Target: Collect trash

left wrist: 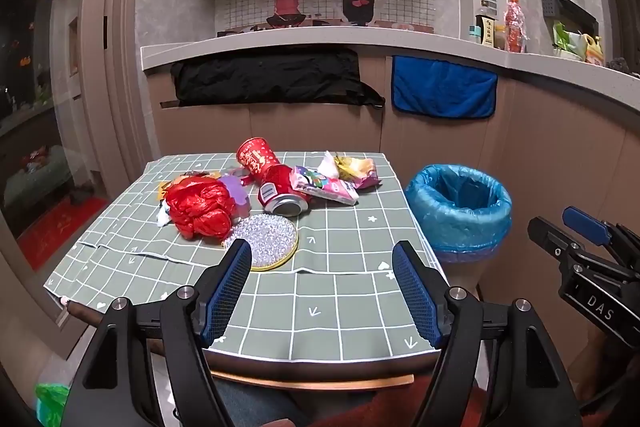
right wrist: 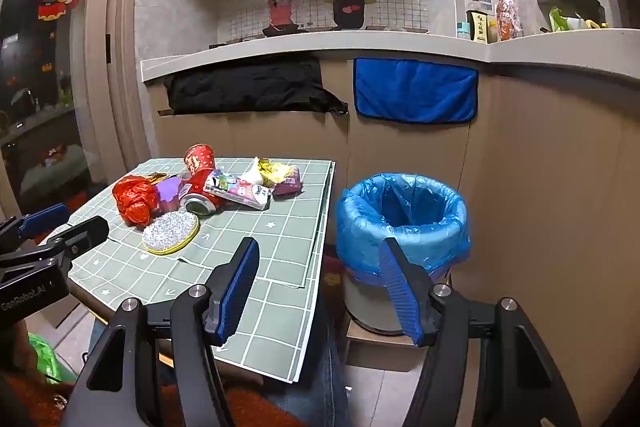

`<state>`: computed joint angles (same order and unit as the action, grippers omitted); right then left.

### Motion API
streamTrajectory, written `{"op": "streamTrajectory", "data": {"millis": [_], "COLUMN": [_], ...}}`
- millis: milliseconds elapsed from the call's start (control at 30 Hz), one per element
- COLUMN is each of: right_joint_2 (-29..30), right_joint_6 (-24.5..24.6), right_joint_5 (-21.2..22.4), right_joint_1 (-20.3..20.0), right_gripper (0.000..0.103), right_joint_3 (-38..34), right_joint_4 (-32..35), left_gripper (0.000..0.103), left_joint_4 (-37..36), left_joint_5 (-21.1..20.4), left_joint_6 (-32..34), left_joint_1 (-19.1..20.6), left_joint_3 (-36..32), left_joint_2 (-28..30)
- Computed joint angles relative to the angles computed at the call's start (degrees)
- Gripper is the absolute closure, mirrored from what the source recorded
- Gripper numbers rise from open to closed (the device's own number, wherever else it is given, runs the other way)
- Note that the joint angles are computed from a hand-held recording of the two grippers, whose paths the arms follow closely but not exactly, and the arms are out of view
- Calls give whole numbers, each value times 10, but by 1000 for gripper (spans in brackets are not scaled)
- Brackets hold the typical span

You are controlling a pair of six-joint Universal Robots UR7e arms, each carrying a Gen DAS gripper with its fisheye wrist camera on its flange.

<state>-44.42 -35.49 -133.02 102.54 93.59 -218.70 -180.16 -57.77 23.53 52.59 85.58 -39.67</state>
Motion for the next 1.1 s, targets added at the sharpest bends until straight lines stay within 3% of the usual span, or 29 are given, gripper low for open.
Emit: {"op": "streamTrajectory", "data": {"millis": [1100], "right_joint_2": [3], "right_joint_6": [-2], "right_joint_5": [-7], "right_joint_1": [2], "right_gripper": [43], "right_joint_3": [-5], "right_joint_4": [-3], "left_gripper": [30], "left_joint_4": [5], "left_joint_5": [1], "left_joint_6": [-3], "left_joint_1": [-1], "left_joint_3": [2], "left_joint_2": [-3]}}
